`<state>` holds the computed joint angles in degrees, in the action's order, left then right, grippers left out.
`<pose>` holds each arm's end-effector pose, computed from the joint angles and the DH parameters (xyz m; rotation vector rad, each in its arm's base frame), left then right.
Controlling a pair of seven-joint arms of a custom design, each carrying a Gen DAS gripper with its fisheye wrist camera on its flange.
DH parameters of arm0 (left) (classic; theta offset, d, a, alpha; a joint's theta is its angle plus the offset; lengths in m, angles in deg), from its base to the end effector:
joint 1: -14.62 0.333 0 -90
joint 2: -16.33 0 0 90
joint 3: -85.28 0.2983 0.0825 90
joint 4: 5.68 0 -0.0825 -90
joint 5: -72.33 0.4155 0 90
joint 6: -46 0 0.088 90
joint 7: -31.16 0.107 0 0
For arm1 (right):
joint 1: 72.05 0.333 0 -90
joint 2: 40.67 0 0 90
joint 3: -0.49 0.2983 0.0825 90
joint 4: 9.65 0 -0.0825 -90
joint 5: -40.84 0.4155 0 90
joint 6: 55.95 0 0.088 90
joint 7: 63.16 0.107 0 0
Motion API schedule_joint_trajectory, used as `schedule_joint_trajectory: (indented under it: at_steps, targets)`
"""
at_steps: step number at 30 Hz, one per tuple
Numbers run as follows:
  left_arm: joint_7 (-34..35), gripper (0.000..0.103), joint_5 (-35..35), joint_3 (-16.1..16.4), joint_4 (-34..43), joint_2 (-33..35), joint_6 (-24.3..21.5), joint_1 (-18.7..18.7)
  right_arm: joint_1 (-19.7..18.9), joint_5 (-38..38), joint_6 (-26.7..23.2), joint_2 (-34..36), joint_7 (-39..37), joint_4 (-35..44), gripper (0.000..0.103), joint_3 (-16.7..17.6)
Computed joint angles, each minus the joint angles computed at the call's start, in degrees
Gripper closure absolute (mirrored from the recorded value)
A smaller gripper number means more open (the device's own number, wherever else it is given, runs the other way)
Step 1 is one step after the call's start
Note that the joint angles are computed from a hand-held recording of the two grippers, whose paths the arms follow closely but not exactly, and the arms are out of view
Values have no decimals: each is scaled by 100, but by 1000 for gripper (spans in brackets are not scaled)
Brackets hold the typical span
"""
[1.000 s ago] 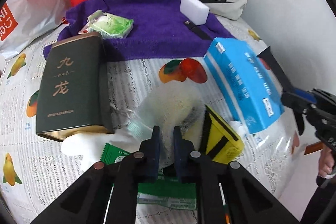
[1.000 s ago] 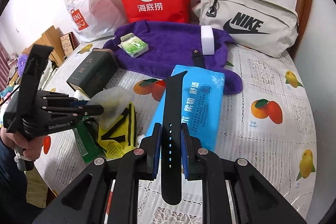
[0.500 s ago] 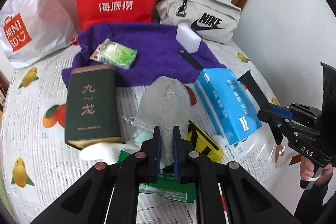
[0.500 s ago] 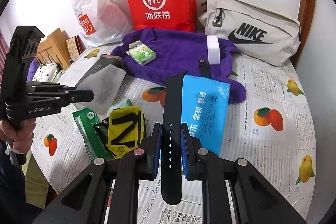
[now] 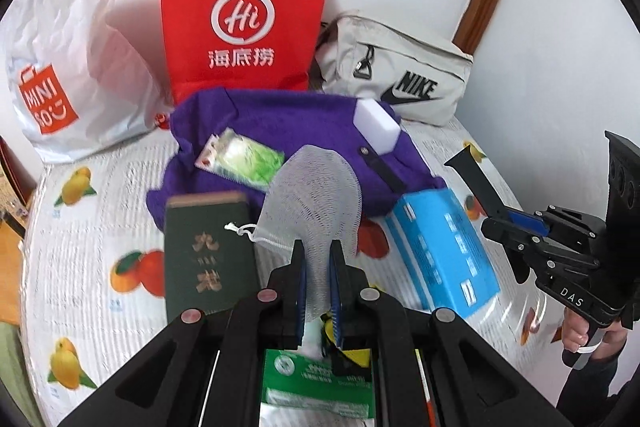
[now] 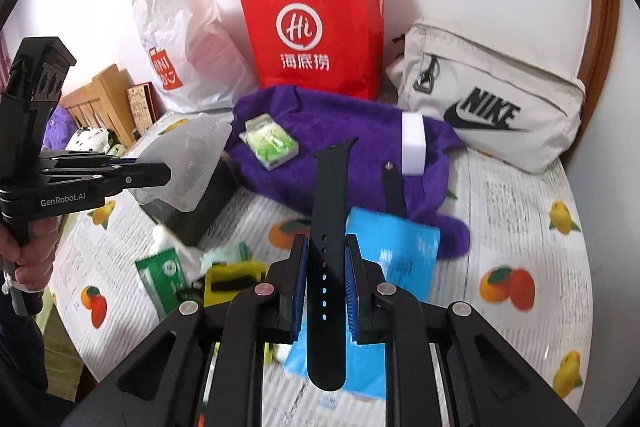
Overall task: Organize soft objects
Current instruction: 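Carry the mesh bag with the left tool while the right tool carries the strap onto the purple towel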
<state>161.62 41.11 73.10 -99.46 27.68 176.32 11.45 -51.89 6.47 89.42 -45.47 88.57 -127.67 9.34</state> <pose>0.6625 -0.1838 0.5278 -1.2255 2.6192 -1.0115 0.5228 0.2995 0.5028 -1.6351 1.9300 -0.6293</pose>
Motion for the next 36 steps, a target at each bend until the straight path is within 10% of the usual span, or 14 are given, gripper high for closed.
schedule_joint_trajectory:
  at_steps: [36]
  targets:
    - [-1597,93,1650,-248,4259,3114,-664,-463,-216,1420,359,2083,-1543,1936,86,-763]
